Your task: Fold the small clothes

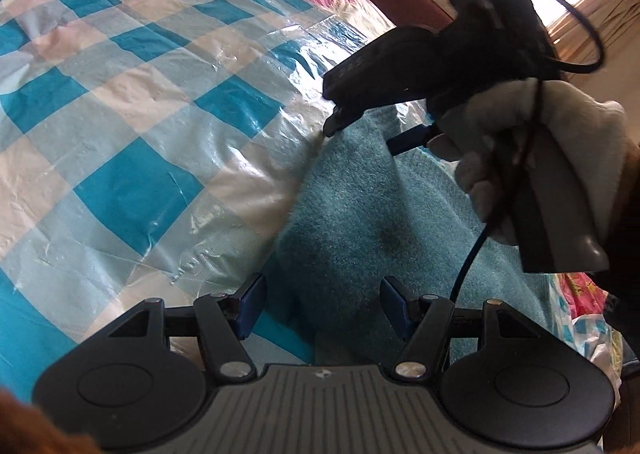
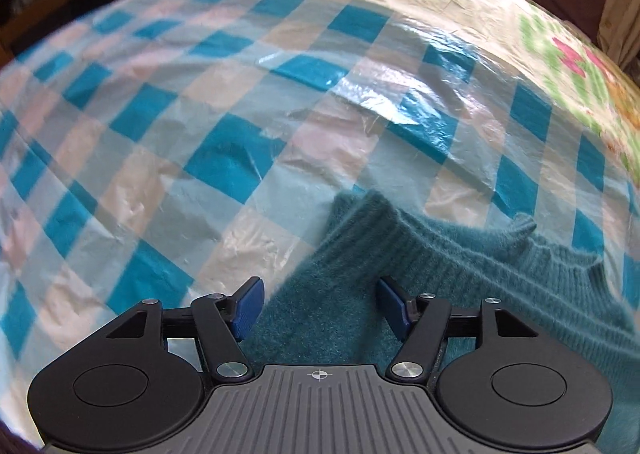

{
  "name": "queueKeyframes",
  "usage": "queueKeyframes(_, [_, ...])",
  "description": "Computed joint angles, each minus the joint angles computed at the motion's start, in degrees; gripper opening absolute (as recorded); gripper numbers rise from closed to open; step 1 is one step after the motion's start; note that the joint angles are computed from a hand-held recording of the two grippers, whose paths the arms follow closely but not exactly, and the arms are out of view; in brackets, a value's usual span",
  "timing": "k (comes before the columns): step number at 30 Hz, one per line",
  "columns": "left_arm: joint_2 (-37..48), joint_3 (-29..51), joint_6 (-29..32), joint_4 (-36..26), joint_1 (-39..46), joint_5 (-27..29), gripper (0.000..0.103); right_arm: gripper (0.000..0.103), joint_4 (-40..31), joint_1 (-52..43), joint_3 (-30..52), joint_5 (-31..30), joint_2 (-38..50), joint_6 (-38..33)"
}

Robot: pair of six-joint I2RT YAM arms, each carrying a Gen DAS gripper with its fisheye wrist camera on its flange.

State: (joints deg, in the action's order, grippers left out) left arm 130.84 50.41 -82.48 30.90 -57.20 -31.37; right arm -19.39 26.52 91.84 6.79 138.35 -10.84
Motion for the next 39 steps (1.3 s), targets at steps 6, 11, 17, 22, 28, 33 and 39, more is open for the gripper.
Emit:
queueKeyframes(6, [-0.75,-0.06,-0.52,-1.59,-0.92,-2.92,0.067,0.067,2.96,2.98,-0.64,7.06,2.30,-7.04])
queueKeyframes(11, [-1.56,-1.06,-4.92,-3.06,-1.43,-6.31,0.075,0.037,3.05,0.53,-3.41,4.31,-1.14,-10.35])
queueKeyframes(17, [-0.87,3.27,-1.94,-8.89,-1.80,-6.82,0.085,0.026,2.79,-2.99,-7.24,-2.97,-6.86,-8.56])
queueKeyframes(22, [0.85,6.26,-0.29,-10.66,-1.52,-6.63,0.093,0.024,3.37,-6.95,-10.57,-9.89,-11.25,-7.35])
queueKeyframes(28, [3.49,9.45,5.43,-6.50,-0.28,-4.11,0.088,0.023,4.80,-11.68,-14.36,-17.38,-15.18,-6.07])
queueKeyframes(33, [3.59,15.04,13.05,-11.21,-1.95,-7.55,0.058,0.023,5.52,-16.59,-17.05,-24.27,-17.94,-5.33])
queueKeyframes(39, [2.06,20.96,22.61,-12.79,-4.28,-10.20,0.053,0.022,4.00,-26.29,-18.89,-33.03,-21.78,-5.39])
